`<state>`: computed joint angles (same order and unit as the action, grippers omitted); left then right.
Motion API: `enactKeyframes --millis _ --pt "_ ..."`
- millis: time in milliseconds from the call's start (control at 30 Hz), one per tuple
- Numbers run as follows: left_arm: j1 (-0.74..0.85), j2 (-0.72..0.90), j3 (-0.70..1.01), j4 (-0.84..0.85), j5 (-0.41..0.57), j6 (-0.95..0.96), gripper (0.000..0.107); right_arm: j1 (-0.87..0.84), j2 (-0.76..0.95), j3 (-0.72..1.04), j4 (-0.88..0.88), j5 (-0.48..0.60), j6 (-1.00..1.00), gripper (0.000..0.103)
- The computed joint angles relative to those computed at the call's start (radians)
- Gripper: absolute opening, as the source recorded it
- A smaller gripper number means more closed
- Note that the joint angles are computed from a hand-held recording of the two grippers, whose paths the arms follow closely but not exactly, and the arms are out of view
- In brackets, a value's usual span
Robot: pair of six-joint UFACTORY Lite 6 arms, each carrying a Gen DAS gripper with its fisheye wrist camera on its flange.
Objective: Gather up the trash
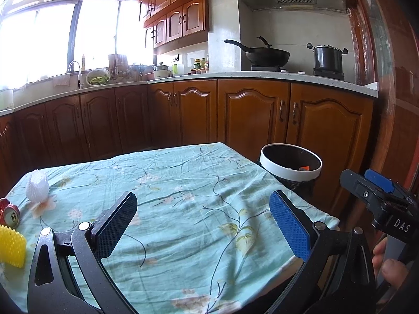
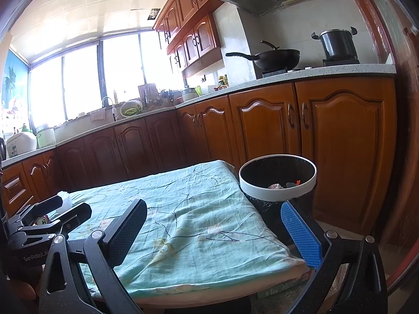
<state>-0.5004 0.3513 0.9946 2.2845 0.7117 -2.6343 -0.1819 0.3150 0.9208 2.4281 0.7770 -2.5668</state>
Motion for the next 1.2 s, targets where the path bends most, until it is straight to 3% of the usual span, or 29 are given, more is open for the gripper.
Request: enactKeyframes --millis 1200 --pt "0.030 0.037 0.036 0.028 -0.037 -0.008 0.103 -0.006 0.037 0.053 -0.064 -0.010 0.052 0.103"
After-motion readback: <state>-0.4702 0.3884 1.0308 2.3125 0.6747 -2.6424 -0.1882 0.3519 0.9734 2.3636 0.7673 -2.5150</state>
